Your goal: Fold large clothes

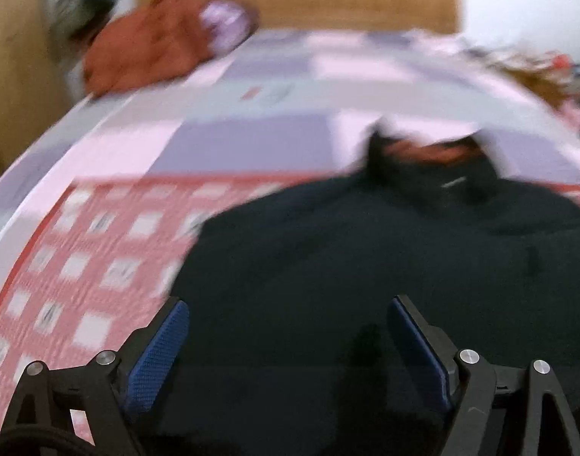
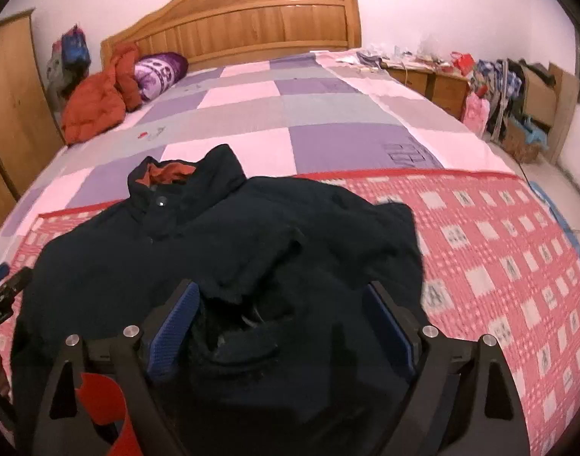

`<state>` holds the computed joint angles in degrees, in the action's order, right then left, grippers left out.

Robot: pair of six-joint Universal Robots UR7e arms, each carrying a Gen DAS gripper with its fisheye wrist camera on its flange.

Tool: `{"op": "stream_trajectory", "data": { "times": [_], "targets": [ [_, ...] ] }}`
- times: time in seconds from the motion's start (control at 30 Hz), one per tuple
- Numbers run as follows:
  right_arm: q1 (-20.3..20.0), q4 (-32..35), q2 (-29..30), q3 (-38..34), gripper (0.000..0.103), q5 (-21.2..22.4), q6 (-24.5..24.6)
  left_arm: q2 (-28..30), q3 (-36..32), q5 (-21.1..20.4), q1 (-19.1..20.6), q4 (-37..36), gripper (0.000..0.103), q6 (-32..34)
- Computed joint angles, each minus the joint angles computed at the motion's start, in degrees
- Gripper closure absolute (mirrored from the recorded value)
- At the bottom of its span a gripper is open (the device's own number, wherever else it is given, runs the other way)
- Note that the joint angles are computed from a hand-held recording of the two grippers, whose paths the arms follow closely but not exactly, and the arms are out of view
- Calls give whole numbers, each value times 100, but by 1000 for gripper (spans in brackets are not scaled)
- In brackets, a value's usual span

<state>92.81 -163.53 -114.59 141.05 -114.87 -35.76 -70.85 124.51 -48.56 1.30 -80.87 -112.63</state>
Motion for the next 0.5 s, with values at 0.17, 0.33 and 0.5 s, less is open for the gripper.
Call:
{"op": "stream_trajectory", "data": {
  "times": [0.17, 0.33, 0.5],
  "targets": [
    [877, -1123, 614, 103, 13, -457, -129, -188, 631, -265, 55, -818, 11, 141],
    [1686, -1364, 1268, 256, 13, -520, -220, 2, 227, 16, -131, -436, 12, 19],
    [1985, -1768, 2491, 417, 14, -762, -407, 383, -139, 588, 220, -298, 8, 759]
  ]
}}
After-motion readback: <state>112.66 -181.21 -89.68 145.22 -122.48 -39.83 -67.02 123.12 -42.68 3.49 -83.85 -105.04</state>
